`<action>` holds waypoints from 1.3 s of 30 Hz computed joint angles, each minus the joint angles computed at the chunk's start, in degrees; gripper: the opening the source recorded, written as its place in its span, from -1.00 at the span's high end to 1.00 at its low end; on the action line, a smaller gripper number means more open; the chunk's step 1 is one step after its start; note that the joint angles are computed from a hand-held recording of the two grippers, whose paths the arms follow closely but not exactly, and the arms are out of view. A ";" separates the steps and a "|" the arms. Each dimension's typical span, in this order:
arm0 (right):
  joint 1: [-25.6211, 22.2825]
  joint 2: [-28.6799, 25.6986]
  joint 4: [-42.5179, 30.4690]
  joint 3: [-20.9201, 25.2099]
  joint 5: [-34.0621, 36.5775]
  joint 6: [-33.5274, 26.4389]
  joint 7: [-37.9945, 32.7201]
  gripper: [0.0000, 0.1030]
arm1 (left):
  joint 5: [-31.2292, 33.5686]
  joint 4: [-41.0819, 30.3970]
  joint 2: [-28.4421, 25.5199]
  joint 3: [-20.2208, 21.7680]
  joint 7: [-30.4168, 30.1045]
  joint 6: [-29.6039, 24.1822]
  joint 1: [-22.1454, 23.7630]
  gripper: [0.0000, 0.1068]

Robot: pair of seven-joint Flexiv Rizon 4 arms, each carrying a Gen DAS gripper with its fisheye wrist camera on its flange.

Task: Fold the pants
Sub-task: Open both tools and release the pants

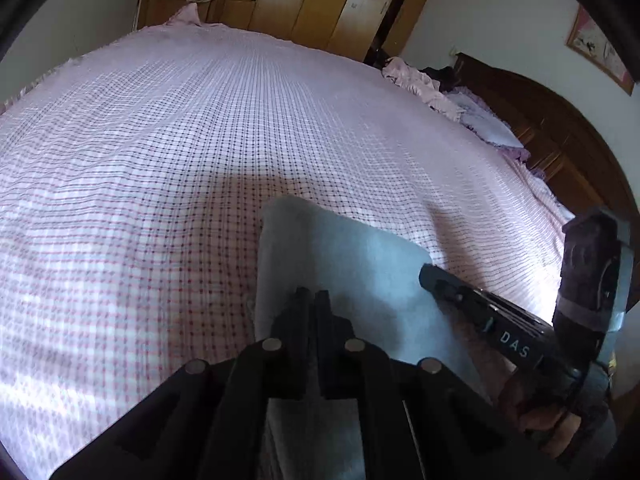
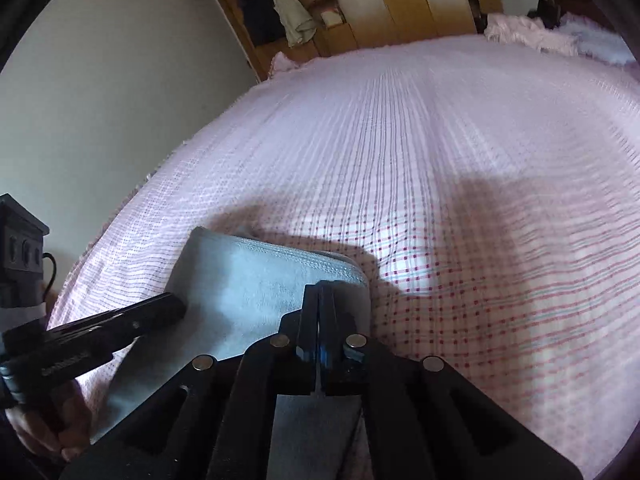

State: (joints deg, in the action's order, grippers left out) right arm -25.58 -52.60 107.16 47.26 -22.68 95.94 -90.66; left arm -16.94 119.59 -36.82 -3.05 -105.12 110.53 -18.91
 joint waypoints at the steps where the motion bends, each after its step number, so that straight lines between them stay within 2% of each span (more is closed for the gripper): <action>1: -0.57 0.81 0.72 1.07 2.92 0.10 -2.06 1.00 | -0.18 1.80 1.38 -0.05 -0.81 0.84 -0.31 0.98; 2: -2.74 0.88 1.50 4.01 5.88 -0.92 -5.17 1.00 | 0.02 3.51 2.44 -0.64 -1.86 2.28 -0.16 0.98; 3: -6.51 0.62 3.83 7.40 5.90 -1.13 -6.24 1.00 | 1.33 5.48 3.27 -2.45 -3.16 4.41 1.31 0.98; 4: -10.29 -0.65 6.07 10.09 2.18 -1.30 -4.25 1.00 | 3.82 7.29 4.12 -3.33 -5.20 6.12 2.22 0.98; 5: -13.33 -2.01 8.32 12.06 -1.30 -1.11 -1.97 1.00 | 3.00 8.87 4.88 -3.55 -4.94 7.14 1.52 0.97; 6: -14.96 -2.32 10.69 13.20 -1.05 -0.10 -2.16 1.00 | 1.69 9.87 5.58 -2.42 -4.97 7.07 -0.59 0.93; 7: -14.98 -1.25 12.35 12.46 -0.86 1.19 -2.00 1.00 | 1.86 11.54 6.05 -2.63 -5.73 7.84 -1.10 0.89; 9: -10.54 2.50 15.62 6.39 -1.02 5.78 -0.92 1.00 | 2.35 13.22 5.75 -3.00 -7.07 9.56 -1.47 0.87; 11: -8.23 3.01 16.94 3.27 -1.20 8.51 -0.06 1.00 | 1.90 13.04 4.87 -2.58 -6.84 8.72 -2.32 0.87; 13: -8.98 3.90 17.36 3.71 -1.96 8.24 2.39 1.00 | 1.77 13.51 5.18 -2.62 -7.52 8.87 -2.34 0.88; 16: -14.89 2.89 19.66 7.91 -6.14 10.24 3.27 1.00 | 0.00 14.73 7.66 -0.88 -7.06 8.96 -4.84 0.87; 18: -16.21 2.63 20.85 8.40 -8.44 11.03 3.71 1.00 | -1.26 15.74 8.32 0.49 -5.66 10.09 -6.90 0.82; 20: -13.04 4.61 21.11 4.91 -8.30 9.92 5.27 1.00 | -0.12 16.19 7.83 -1.05 -6.11 9.63 -5.23 0.81; 22: -12.32 4.00 20.71 3.69 -9.66 7.30 7.00 1.00 | 1.00 16.49 6.96 -2.03 -6.85 9.48 -3.96 0.81; 27: -17.48 2.49 22.54 5.84 -14.72 10.06 8.90 1.00 | 1.86 18.93 8.52 -2.24 -8.83 11.47 -3.82 0.80; 28: -18.59 2.33 22.89 5.73 -15.95 10.24 8.98 1.00 | 2.21 19.69 8.56 -2.21 -9.42 12.93 -3.82 0.74; 30: -19.44 1.78 22.49 5.29 -18.02 7.47 10.44 1.00 | 1.76 19.41 8.01 -1.88 -8.89 12.02 -4.22 0.71; 31: -20.41 0.73 22.33 5.74 -19.12 6.54 11.13 1.00 | 0.93 19.51 7.82 -2.69 -8.35 10.23 -3.43 0.70; 33: -22.20 -0.59 22.64 6.49 -20.79 8.15 11.85 1.00 | 6.61 20.08 6.43 -5.96 -12.71 12.22 1.89 0.63; 34: -23.68 -1.64 22.78 7.22 -22.27 8.66 11.89 1.00 | 10.66 20.56 6.05 -7.97 -15.39 13.57 5.49 0.52; 35: -25.64 -3.41 22.52 8.49 -24.25 8.38 11.95 0.70 | 12.73 20.74 6.00 -9.12 -16.32 14.18 7.48 0.44; 36: -28.79 -6.69 21.97 10.91 -27.06 6.89 11.92 0.49 | 14.23 20.77 6.15 -9.24 -16.99 14.52 8.35 0.18; 37: -31.35 -9.80 21.40 13.17 -29.08 4.68 11.87 0.06 | 16.42 21.02 6.37 -9.67 -17.67 15.37 9.96 -0.14; 38: -33.05 -12.19 20.62 15.17 -29.54 2.26 11.68 -0.31 | 17.91 20.93 6.50 -10.00 -18.29 15.60 11.14 -0.29; 39: -33.72 -13.01 19.66 16.13 -28.57 0.54 11.87 -0.39 | 19.54 20.88 6.59 -10.50 -19.09 15.83 12.69 -0.49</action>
State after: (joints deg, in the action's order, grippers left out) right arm -59.30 -65.61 126.82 63.39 -51.25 96.48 -78.79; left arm 2.60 140.46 -30.23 -13.54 -124.21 126.36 -6.22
